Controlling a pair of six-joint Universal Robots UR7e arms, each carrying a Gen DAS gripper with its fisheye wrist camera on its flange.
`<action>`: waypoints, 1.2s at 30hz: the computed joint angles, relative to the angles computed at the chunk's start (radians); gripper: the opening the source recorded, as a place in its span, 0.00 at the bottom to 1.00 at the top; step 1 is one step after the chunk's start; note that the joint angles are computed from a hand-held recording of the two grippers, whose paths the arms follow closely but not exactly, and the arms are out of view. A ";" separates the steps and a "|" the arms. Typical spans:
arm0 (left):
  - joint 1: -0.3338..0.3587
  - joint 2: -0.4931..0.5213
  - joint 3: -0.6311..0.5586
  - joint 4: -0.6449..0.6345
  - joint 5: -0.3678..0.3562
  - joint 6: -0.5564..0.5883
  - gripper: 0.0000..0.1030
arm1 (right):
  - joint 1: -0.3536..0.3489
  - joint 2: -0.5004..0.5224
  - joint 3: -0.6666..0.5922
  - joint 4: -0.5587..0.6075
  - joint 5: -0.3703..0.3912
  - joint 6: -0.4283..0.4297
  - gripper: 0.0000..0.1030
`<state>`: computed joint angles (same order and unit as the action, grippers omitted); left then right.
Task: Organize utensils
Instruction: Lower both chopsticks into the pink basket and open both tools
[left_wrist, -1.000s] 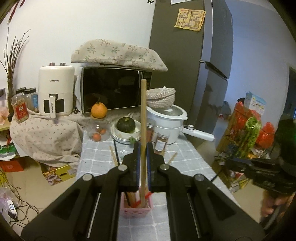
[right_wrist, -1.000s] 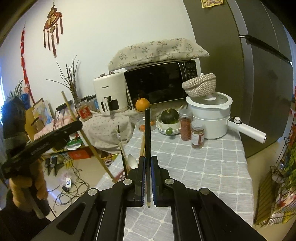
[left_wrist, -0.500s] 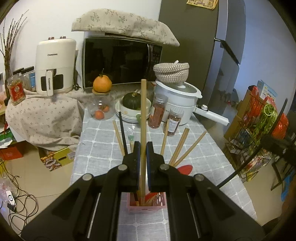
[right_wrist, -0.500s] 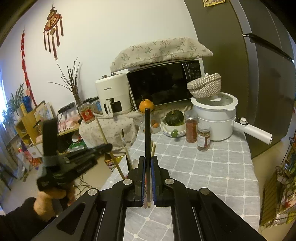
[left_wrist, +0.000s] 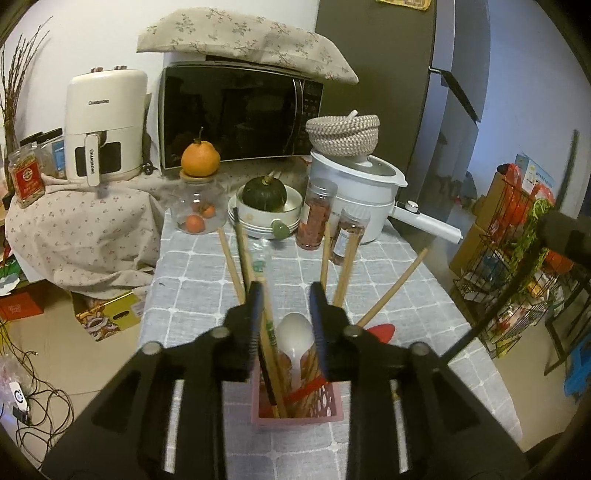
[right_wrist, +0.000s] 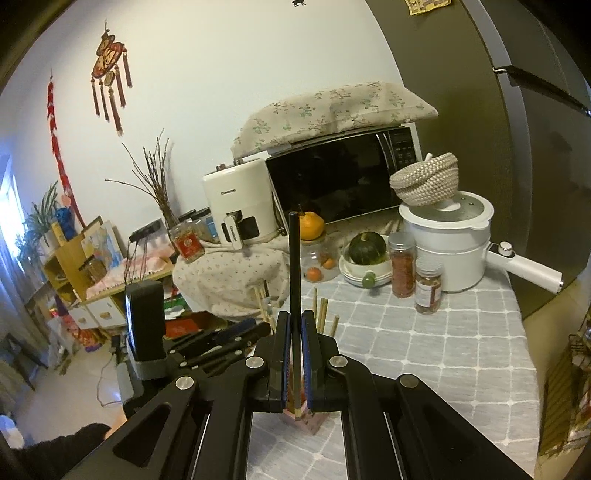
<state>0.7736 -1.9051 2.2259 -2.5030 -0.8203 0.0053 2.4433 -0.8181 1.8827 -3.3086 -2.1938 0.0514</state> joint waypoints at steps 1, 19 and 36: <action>-0.002 -0.004 -0.001 0.007 0.001 -0.005 0.37 | -0.001 0.002 -0.003 -0.002 0.002 -0.001 0.05; 0.014 -0.148 -0.018 0.381 0.091 -0.250 0.66 | -0.036 0.115 -0.086 -0.006 -0.007 -0.021 0.05; 0.001 -0.174 -0.017 0.525 0.058 -0.277 0.77 | -0.085 0.165 -0.094 0.027 0.029 0.027 0.13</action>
